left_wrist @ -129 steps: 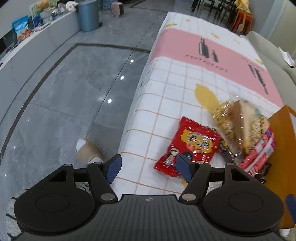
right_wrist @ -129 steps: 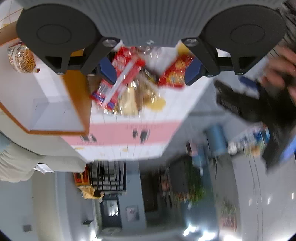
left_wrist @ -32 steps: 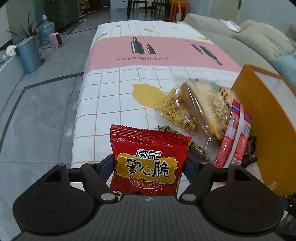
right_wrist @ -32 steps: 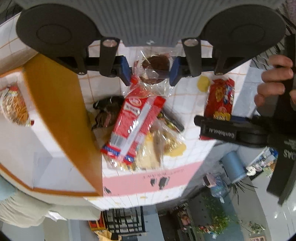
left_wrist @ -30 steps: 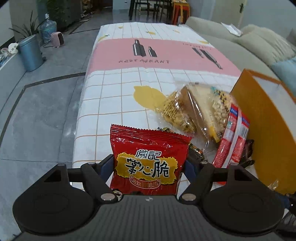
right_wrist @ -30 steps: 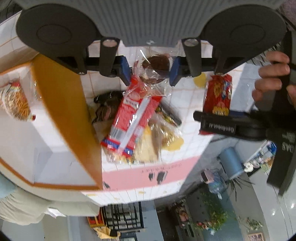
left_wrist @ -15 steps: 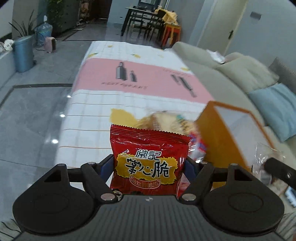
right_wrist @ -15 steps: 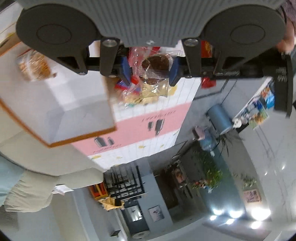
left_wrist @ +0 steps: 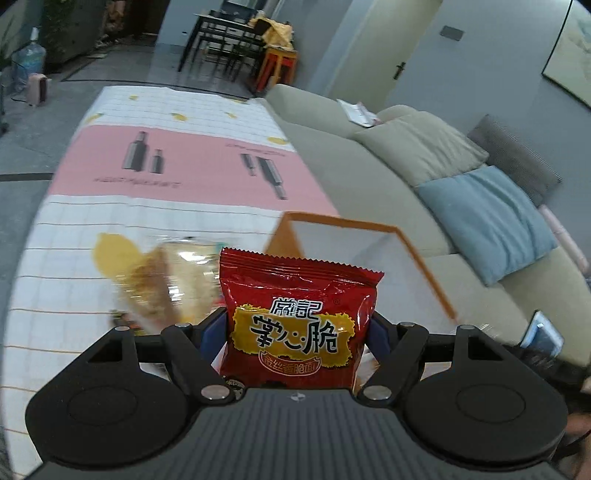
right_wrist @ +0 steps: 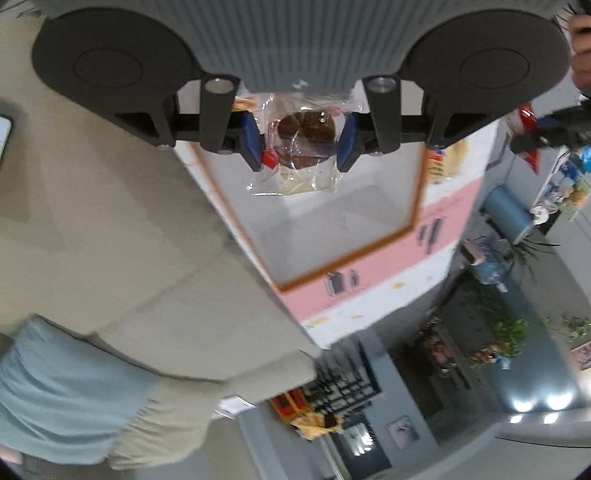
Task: Organize snacks
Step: 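Carry the chocolate cake into the box with the right tool and release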
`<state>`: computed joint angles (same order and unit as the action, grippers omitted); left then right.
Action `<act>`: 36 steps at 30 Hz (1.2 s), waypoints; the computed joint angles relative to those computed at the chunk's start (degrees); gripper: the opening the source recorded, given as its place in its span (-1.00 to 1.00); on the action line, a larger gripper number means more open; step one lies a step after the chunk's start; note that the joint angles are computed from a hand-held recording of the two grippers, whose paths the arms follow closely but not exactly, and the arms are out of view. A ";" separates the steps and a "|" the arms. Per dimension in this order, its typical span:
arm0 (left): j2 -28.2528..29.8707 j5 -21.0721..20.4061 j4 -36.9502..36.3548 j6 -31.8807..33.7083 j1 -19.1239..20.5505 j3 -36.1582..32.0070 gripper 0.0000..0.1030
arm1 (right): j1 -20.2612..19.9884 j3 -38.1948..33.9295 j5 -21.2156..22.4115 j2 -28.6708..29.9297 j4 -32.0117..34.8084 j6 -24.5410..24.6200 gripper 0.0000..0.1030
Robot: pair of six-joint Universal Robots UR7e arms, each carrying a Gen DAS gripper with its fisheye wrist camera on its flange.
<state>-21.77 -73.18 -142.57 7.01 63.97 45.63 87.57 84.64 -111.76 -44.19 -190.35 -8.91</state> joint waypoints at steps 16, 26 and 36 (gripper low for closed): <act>6.07 -4.17 2.53 -2.47 -1.84 -7.40 0.69 | -1.60 -12.52 6.54 8.08 14.14 1.25 -0.19; 6.41 -4.57 2.13 -3.22 -1.63 -7.99 0.69 | -1.13 -16.33 7.15 10.81 19.21 1.42 -0.19; 7.47 -4.61 2.64 -3.77 -2.02 -10.17 0.68 | -0.75 -14.02 7.33 8.63 17.61 -0.63 0.50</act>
